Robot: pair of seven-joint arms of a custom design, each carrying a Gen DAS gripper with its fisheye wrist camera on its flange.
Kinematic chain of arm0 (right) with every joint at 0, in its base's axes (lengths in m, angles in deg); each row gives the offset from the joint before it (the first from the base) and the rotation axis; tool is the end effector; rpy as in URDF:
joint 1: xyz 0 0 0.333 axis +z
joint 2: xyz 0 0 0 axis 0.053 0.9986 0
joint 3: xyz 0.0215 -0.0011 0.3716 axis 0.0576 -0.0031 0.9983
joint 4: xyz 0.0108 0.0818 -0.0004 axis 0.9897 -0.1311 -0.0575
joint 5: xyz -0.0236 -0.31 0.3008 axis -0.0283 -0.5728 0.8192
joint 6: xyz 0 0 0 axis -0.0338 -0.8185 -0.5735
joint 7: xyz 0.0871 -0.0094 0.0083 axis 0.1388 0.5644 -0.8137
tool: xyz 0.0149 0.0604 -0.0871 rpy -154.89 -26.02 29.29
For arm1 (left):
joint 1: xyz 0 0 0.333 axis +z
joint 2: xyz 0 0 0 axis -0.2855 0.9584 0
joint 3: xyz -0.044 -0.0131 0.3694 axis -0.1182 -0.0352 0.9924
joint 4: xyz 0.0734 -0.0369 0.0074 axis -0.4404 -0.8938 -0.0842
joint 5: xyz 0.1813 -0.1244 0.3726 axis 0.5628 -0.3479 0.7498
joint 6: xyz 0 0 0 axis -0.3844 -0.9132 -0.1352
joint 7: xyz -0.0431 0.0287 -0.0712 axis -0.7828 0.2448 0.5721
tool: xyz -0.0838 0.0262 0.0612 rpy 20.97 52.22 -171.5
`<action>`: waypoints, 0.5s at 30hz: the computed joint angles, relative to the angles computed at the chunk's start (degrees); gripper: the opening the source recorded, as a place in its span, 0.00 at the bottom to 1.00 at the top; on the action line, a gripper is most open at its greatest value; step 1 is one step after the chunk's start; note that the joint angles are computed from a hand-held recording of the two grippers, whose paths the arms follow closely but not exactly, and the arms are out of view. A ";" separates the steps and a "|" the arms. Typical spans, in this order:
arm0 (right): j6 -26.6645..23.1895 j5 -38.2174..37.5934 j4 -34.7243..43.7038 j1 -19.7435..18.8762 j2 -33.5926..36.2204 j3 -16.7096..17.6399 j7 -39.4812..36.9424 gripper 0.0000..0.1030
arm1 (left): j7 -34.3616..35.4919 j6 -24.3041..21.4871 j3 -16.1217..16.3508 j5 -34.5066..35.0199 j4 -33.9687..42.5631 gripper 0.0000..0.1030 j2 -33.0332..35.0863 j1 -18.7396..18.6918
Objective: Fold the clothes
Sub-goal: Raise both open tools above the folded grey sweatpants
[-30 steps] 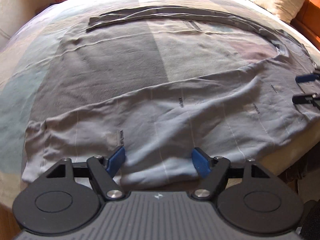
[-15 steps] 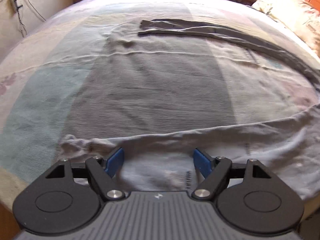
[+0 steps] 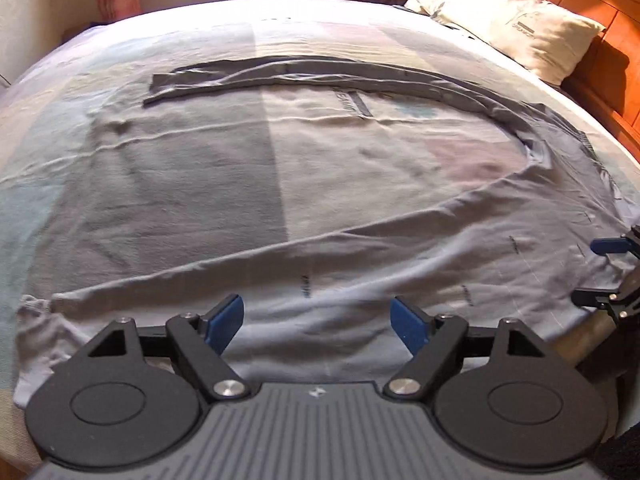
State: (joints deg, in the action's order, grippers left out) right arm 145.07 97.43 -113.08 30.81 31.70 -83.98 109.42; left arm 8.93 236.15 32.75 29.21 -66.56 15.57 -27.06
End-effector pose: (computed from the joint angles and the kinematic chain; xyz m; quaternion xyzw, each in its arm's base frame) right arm 0.7381 0.4001 0.4710 -0.8497 0.4030 -0.1407 0.3095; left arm 0.6224 -0.2461 0.4879 -0.7282 0.6084 -0.2304 0.2154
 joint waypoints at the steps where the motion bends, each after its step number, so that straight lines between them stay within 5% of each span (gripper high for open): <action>1: -0.15 0.35 -0.09 -0.40 -0.11 0.45 -0.75 1.00 | -0.14 -1.89 -0.23 -0.38 0.88 0.79 0.97 -0.35; 6: -2.85 9.20 -2.00 -6.25 -2.90 5.51 -6.21 1.00 | -1.94 -9.20 -0.41 0.17 4.47 0.83 2.18 -1.79; 11: 5.77 32.10 -11.48 -15.43 -10.56 10.98 -11.15 1.00 | -1.03 -12.42 -1.10 1.96 8.28 0.83 3.02 -3.35; 15: 10.95 47.36 -16.68 -19.63 -14.71 10.69 -12.00 1.00 | 2.46 -12.65 -1.87 3.38 14.26 0.83 6.37 -5.48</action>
State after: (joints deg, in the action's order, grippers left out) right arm 156.01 144.79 -129.76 11.18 16.99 -73.30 97.42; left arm 11.39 223.50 30.88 32.59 -52.30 21.95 -32.54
